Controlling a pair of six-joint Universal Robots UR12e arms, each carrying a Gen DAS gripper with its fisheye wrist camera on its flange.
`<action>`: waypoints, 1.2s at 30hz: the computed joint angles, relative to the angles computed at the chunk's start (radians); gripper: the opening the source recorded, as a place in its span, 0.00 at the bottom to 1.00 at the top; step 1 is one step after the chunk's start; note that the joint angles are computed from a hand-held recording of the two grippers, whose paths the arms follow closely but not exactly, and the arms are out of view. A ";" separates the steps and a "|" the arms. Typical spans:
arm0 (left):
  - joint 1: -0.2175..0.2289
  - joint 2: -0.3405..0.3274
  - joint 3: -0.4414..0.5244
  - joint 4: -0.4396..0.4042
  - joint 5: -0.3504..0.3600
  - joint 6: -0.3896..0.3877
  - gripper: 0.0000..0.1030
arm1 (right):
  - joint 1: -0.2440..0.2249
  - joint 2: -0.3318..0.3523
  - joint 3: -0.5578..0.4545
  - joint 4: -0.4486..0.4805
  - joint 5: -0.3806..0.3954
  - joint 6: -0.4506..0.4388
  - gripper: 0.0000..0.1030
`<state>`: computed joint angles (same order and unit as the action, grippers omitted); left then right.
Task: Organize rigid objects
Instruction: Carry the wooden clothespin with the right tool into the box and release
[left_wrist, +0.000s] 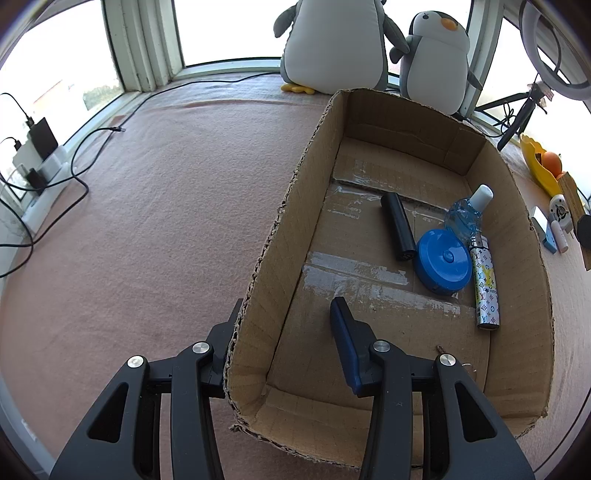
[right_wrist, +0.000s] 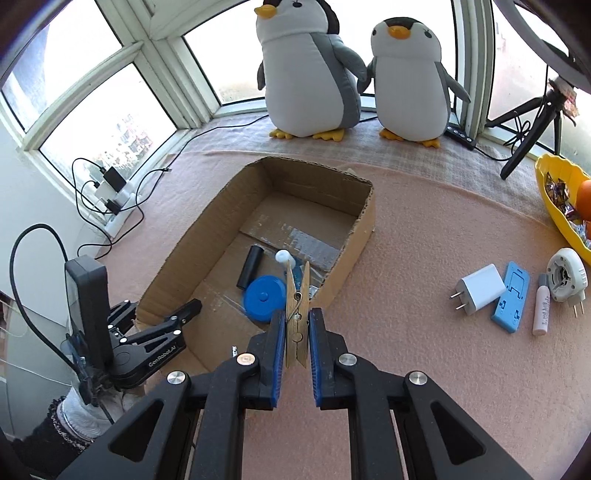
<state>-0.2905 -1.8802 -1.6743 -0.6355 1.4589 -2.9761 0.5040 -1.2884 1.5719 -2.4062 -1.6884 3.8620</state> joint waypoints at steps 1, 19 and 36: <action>0.000 0.000 0.000 0.000 0.000 0.000 0.42 | 0.004 0.006 -0.009 -0.003 0.003 -0.009 0.11; 0.000 0.001 -0.002 0.002 0.001 0.003 0.42 | 0.039 0.076 -0.077 0.018 0.021 -0.056 0.11; -0.004 0.000 -0.001 0.006 0.018 0.008 0.42 | 0.030 0.021 0.016 -0.127 0.027 -0.017 0.49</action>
